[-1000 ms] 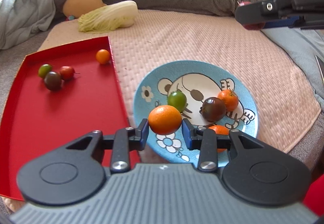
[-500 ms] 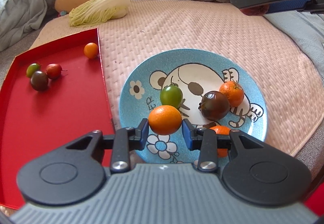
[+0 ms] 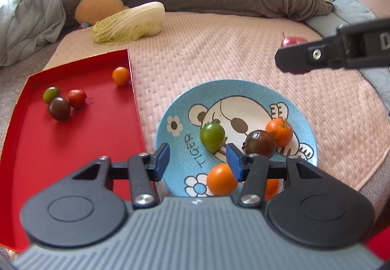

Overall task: Organize fruits
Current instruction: 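Open both tools to release the mandarin and red tomato onto the plate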

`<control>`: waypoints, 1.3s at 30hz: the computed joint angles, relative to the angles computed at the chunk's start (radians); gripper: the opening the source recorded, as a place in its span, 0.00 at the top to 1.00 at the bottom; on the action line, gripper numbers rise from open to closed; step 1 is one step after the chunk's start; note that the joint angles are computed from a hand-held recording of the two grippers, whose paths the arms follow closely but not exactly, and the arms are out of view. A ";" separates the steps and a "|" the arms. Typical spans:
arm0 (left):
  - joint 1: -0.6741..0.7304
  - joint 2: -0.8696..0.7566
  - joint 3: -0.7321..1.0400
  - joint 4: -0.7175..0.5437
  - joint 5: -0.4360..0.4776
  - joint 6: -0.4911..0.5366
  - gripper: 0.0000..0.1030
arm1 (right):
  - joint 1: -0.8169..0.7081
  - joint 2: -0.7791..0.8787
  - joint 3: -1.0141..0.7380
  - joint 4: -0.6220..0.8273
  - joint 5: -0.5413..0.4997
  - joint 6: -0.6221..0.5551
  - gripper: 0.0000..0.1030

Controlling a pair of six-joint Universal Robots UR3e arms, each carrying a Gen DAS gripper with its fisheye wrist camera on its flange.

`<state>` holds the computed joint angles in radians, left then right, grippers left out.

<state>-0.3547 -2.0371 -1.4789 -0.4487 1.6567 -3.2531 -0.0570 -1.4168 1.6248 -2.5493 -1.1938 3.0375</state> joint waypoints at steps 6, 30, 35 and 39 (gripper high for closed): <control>0.005 0.043 -0.062 0.035 -0.015 -0.006 0.48 | 0.029 0.057 -0.026 -0.003 -0.048 0.005 0.62; 0.050 0.171 -0.208 0.083 -0.063 0.021 0.48 | 0.129 0.371 -0.230 -0.031 -0.164 0.091 0.62; 0.056 0.183 -0.215 0.086 -0.069 0.025 0.48 | 0.137 0.415 -0.269 -0.025 -0.185 0.106 0.62; 0.063 0.189 -0.223 0.085 -0.071 0.024 0.48 | 0.140 0.428 -0.281 -0.029 -0.188 0.115 0.62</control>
<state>-0.2918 -1.8476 -1.7015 -0.3640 1.5853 -3.2288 0.0835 -0.9890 1.3434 -2.5778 -1.3816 3.1521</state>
